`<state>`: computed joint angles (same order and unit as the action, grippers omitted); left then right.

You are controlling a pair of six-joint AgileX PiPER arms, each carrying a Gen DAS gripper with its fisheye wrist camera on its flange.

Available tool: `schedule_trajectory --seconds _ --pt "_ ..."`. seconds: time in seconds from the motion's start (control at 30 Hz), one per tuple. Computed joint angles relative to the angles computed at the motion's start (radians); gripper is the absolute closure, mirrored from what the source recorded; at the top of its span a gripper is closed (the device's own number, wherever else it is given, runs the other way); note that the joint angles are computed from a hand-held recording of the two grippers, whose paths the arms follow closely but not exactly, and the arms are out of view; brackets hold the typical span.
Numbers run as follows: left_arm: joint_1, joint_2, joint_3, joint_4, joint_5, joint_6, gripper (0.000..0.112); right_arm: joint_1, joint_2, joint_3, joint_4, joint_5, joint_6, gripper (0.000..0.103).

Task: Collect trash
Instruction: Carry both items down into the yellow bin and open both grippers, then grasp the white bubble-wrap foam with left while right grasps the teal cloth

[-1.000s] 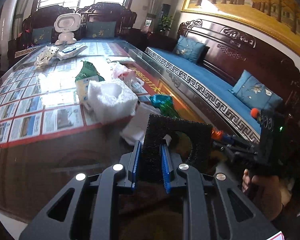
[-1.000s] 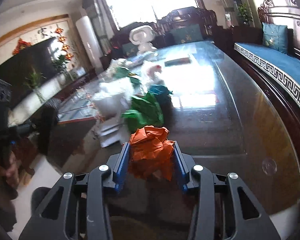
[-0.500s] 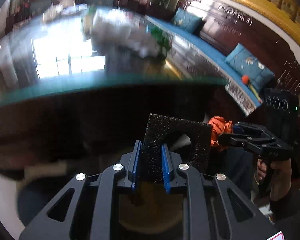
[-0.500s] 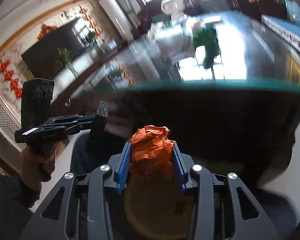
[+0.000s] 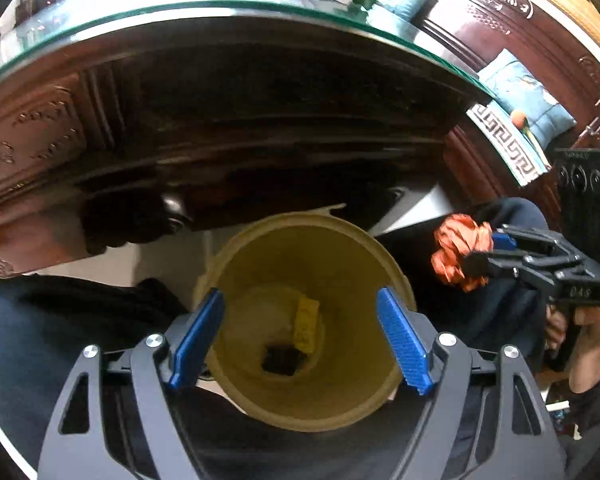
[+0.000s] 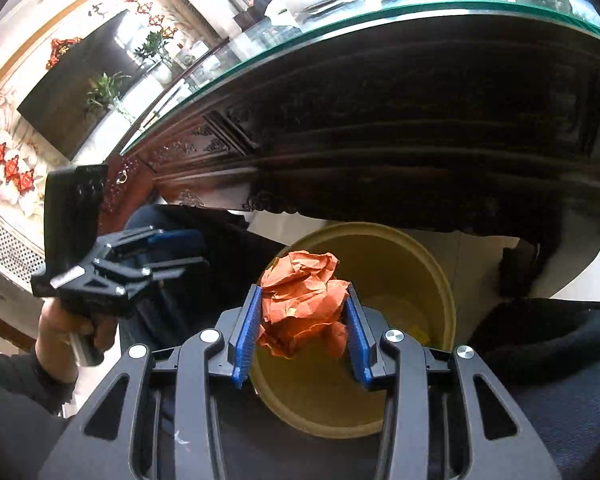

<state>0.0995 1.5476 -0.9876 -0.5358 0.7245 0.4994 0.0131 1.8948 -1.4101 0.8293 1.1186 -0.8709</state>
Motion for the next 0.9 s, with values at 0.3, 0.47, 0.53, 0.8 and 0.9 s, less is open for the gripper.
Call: schedule_trajectory --seconds 0.3,0.47,0.53,0.8,0.9 --pt "0.043 0.009 -0.055 -0.004 0.032 -0.005 0.032 0.019 -0.013 0.003 0.012 0.006 -0.03 0.028" --pt "0.054 0.005 -0.08 -0.007 0.031 -0.017 0.032 0.013 -0.008 -0.014 0.044 0.026 -0.056 0.028" --pt "0.057 0.003 -0.1 -0.009 0.034 -0.018 0.032 0.009 -0.007 -0.02 0.053 0.023 -0.063 0.028" --pt "0.049 0.035 -0.246 -0.007 0.026 -0.036 0.031 -0.009 -0.011 -0.064 0.144 -0.001 -0.148 0.023" --pt "0.044 0.07 -0.339 -0.008 0.018 -0.051 0.028 -0.01 -0.017 -0.093 0.173 -0.039 -0.153 0.011"
